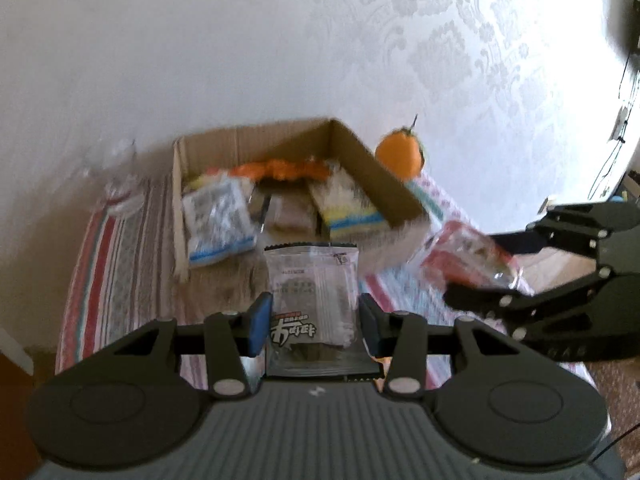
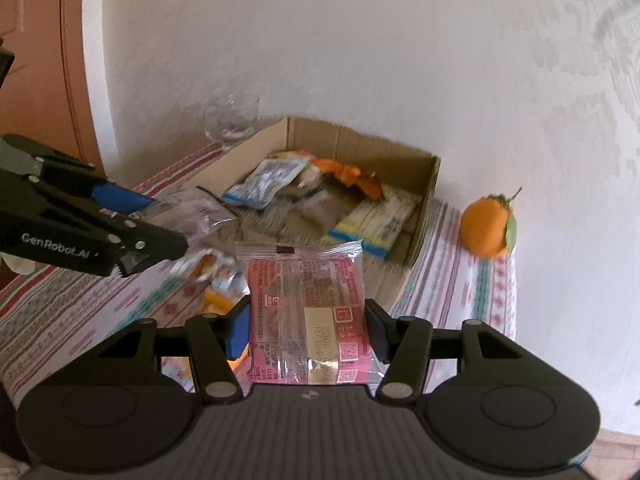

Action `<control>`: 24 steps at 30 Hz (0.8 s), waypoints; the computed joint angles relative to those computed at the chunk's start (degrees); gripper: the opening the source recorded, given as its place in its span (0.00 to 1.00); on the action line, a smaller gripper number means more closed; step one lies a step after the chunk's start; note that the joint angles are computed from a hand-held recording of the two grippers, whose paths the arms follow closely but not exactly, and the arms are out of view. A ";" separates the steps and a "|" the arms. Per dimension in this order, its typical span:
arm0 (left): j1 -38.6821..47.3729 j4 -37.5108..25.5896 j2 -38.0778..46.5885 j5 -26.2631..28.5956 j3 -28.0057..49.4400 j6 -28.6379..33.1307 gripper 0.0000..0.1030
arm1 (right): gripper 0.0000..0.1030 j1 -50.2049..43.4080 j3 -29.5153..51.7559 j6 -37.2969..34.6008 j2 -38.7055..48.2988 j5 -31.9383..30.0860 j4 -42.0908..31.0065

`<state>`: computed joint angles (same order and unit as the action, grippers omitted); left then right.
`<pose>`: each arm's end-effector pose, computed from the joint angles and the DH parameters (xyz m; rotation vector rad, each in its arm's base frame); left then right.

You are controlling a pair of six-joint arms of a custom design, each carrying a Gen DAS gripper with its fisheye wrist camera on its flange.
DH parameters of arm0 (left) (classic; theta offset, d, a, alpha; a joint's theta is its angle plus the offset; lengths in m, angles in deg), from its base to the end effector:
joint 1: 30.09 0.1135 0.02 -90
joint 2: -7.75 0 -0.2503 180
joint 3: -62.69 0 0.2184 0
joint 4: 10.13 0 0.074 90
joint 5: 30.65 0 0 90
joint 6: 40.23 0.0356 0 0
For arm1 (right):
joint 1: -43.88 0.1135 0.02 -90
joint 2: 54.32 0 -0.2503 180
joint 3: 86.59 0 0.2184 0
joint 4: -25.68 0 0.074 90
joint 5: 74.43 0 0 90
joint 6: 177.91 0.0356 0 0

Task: Organize snacks
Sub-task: 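Carry the dark bag into the box and open the left tool while the right tool carries the pink bag, then lower the pink bag into the box and open the right tool while the left tool withdraws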

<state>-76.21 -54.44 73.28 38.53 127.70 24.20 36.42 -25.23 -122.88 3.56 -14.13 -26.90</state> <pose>0.1552 -0.1432 0.2637 0.2366 2.2876 -0.2171 0.1744 -0.0051 0.2594 -0.7642 2.1698 0.2569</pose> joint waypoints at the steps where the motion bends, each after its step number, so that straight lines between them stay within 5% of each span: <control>1: 1.20 1.16 1.45 0.43 1.01 1.37 0.44 | 0.60 0.43 0.86 0.61 1.37 0.16 1.03; 15: 12.22 9.96 22.36 6.59 15.03 8.53 0.44 | 0.60 3.04 6.91 4.99 10.05 2.76 7.05; 17: 12.37 11.95 24.24 5.86 15.60 8.49 0.50 | 0.60 3.13 6.87 5.04 9.89 2.99 7.22; 19: 12.19 13.24 24.95 4.61 15.54 8.57 0.81 | 0.60 3.52 7.14 5.27 10.17 3.67 7.45; 24: 12.18 14.57 21.41 4.41 12.00 7.99 0.85 | 0.60 3.66 8.50 5.76 10.77 3.73 7.23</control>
<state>-64.04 -39.86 94.70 42.93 139.71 32.19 40.08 -16.74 -117.12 14.33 -10.40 -19.67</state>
